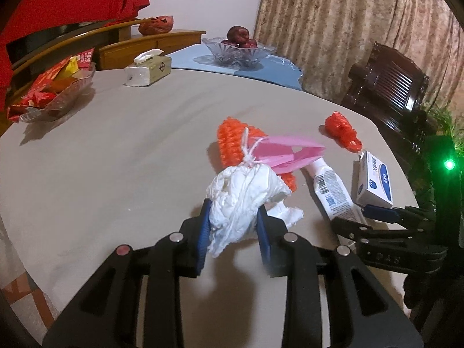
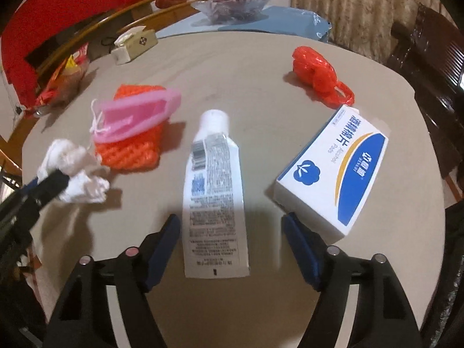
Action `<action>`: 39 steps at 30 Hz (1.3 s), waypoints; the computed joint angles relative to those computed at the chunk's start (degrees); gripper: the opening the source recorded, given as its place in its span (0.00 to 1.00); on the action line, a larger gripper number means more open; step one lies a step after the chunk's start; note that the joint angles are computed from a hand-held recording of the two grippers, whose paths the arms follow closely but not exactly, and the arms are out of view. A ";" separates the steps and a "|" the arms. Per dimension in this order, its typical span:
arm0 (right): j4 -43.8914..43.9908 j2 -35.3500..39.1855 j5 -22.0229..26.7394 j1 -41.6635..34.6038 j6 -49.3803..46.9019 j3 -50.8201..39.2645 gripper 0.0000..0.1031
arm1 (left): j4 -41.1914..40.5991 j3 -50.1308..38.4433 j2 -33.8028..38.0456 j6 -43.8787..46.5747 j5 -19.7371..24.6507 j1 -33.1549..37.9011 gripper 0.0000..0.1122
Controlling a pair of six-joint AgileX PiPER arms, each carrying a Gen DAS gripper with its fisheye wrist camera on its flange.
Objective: Collect trash
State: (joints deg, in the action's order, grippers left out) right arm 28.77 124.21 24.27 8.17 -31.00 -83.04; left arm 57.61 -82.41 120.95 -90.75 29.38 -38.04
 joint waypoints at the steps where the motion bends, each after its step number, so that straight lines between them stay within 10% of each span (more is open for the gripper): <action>1: -0.80 0.28 -0.92 0.47 0.68 -0.14 0.71 | -0.36 -0.40 0.18 0.48 0.11 -0.12 0.26; 6: -9.69 0.73 -6.80 3.63 6.86 0.89 0.71 | -1.26 -1.50 0.73 1.78 0.66 -0.16 0.26; 10: -0.17 0.39 -9.16 2.97 -5.13 2.22 0.44 | -1.78 -1.81 0.89 2.26 1.16 -0.17 0.26; 39: 38.16 -19.30 10.48 -18.60 -43.89 19.33 0.44 | -8.26 -14.47 3.68 14.43 3.90 -5.95 0.26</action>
State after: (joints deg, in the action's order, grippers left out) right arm 66.93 104.90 34.75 -10.43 -74.89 -63.71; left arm 49.35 -96.88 124.63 -76.32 33.28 -44.00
